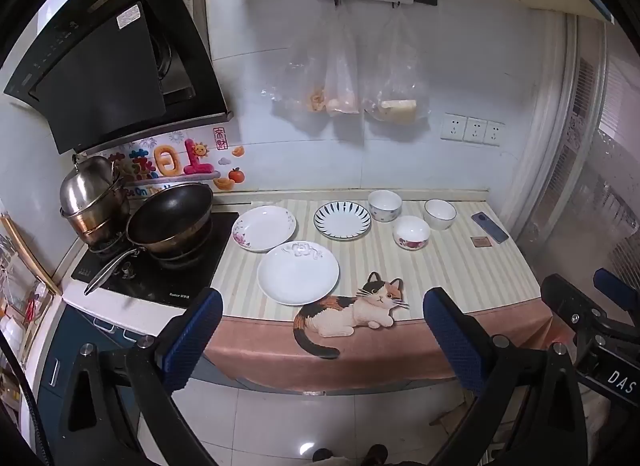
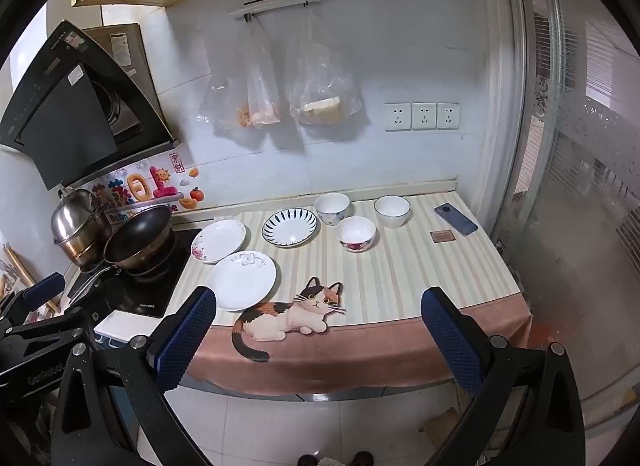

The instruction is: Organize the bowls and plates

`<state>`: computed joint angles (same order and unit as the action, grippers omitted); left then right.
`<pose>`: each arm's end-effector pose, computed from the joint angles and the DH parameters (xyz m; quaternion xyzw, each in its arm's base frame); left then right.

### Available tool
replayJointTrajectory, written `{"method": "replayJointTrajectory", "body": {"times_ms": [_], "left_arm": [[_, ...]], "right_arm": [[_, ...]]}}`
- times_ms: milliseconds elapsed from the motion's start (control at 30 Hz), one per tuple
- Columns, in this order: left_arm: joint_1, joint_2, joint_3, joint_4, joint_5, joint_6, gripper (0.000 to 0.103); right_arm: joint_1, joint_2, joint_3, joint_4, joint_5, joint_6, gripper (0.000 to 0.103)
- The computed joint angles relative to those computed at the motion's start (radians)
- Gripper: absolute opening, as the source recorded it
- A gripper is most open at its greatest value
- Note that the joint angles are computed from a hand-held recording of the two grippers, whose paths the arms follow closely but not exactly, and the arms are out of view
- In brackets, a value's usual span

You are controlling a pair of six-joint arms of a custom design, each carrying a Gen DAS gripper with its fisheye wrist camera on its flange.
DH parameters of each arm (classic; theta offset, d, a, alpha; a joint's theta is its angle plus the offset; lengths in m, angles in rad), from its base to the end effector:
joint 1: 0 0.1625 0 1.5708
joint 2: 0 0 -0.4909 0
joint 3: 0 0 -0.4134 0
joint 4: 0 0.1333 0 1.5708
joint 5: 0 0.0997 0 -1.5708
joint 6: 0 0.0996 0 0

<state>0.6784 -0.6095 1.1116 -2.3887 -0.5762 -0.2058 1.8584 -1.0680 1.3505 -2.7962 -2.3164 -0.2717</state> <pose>-0.5464 -0.7189 0.2239 0.2215 0.8425 -0.3638 0.3297 0.2762 -0.7018 0.5151 0.0700 -0.8431 0.4255 0.3211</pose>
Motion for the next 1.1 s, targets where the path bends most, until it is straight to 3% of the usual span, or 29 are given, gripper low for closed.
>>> {"method": "replayJointTrajectory", "body": {"times_ms": [1100], "left_arm": [[0.001,0.007,-0.028,0.012,-0.007,-0.003,0.103]], "right_arm": [[0.004,0.017,-0.018,0.016,-0.013,-0.008,0.103]]}}
